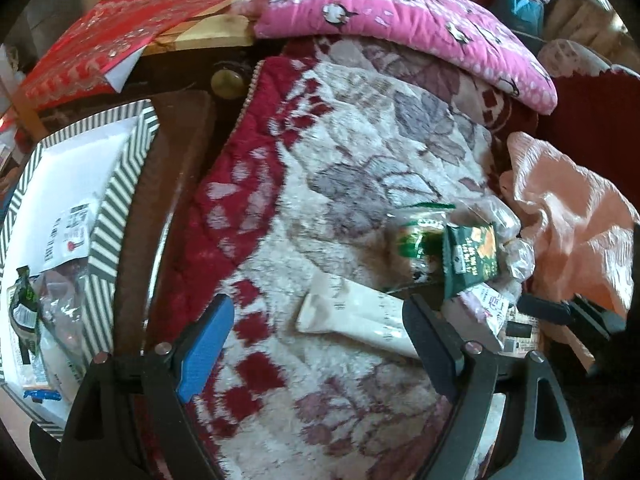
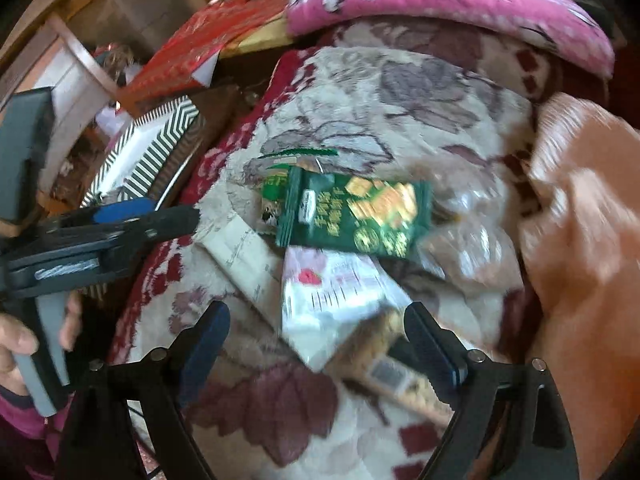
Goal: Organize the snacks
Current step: 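Move both open grippers back over the snack pile on the blanket, then grasp the long white paper pack with the left gripper while the right gripper grasps the strawberry-print bag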
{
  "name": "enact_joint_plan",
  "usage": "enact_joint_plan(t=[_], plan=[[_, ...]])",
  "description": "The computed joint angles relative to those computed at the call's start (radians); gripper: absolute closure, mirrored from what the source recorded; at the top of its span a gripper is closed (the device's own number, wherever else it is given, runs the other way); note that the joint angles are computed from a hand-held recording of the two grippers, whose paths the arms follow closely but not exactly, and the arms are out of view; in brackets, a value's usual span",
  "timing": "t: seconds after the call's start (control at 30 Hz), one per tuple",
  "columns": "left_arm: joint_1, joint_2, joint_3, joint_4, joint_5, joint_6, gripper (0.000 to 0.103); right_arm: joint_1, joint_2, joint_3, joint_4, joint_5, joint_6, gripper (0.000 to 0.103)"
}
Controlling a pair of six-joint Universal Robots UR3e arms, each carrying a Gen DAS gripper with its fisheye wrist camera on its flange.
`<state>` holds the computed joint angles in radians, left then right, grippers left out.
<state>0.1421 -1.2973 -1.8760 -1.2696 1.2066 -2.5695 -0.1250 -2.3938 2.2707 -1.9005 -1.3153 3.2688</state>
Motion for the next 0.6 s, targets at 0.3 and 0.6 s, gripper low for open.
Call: enact_joint_plan(t=[0.3,0.6], plan=[[0.019,0.026,-0.018,-0.043,-0.013,0.054,0.018,-0.116,0.116,0.061,-0.041,0.101,-0.111,0.012],[0.002,0.062,-0.032,-0.105,-0.078,0.345,0.017,-0.234,-0.166,0.059,0.207,0.125,-0.207,0.042]])
